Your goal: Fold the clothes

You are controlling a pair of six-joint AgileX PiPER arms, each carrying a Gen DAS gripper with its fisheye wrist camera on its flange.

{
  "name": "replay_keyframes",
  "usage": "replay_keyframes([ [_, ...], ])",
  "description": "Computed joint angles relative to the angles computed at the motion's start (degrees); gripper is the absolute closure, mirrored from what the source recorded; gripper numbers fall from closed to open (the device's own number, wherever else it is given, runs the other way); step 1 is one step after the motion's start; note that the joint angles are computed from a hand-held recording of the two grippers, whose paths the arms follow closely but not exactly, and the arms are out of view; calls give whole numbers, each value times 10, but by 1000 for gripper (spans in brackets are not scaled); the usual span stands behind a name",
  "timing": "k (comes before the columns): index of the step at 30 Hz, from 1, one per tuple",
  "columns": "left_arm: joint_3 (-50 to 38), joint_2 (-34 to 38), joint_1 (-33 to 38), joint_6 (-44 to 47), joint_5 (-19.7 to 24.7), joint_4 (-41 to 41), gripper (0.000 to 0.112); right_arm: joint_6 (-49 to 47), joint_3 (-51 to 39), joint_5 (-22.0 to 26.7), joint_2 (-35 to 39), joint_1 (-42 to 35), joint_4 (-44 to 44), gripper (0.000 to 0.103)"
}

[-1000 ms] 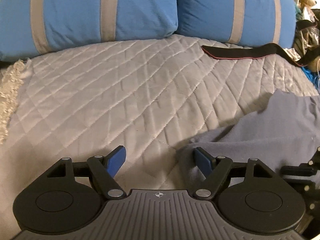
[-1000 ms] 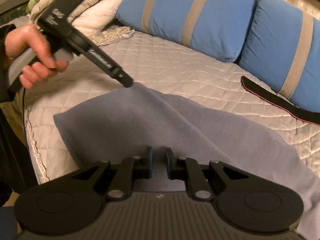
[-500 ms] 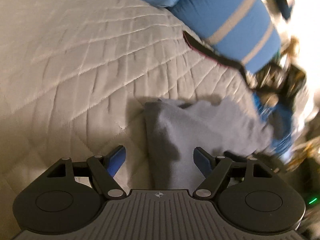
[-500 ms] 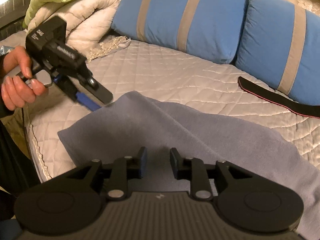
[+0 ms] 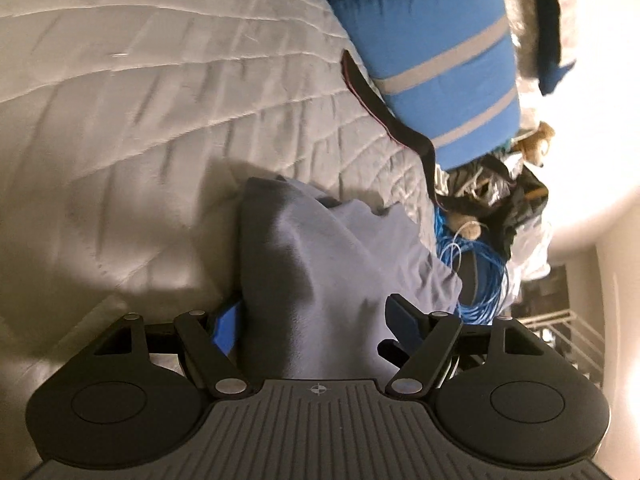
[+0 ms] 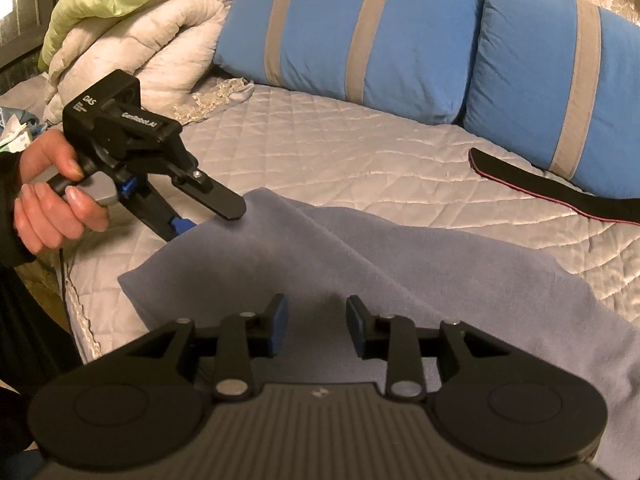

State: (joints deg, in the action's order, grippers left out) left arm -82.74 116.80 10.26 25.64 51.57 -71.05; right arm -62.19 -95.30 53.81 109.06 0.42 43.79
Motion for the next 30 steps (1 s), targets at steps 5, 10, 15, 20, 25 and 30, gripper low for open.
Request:
replay_keyframes([
  [5,8,3,6,11,4,-10,62,0,1,-5,1,3,-1,45],
  [10,1,-3,0,-46,-15,49,91,5,-1,-8,6,5,-11,44],
  [15,-16,-28,-31,-98,-56,143,96,9,-13,-2,15,-1,-13,37],
  [20,-29,-63,-60,-134,-89,239,99,14,-27,12,26,-9,-23,35],
  [25,-60,-85,-59,-194,-55,339,99,-8,-27,14,22,-26,4,28],
  [30,-78,-114,-53,-297,-12,466,99,-8,-30,9,17,-42,25,26],
])
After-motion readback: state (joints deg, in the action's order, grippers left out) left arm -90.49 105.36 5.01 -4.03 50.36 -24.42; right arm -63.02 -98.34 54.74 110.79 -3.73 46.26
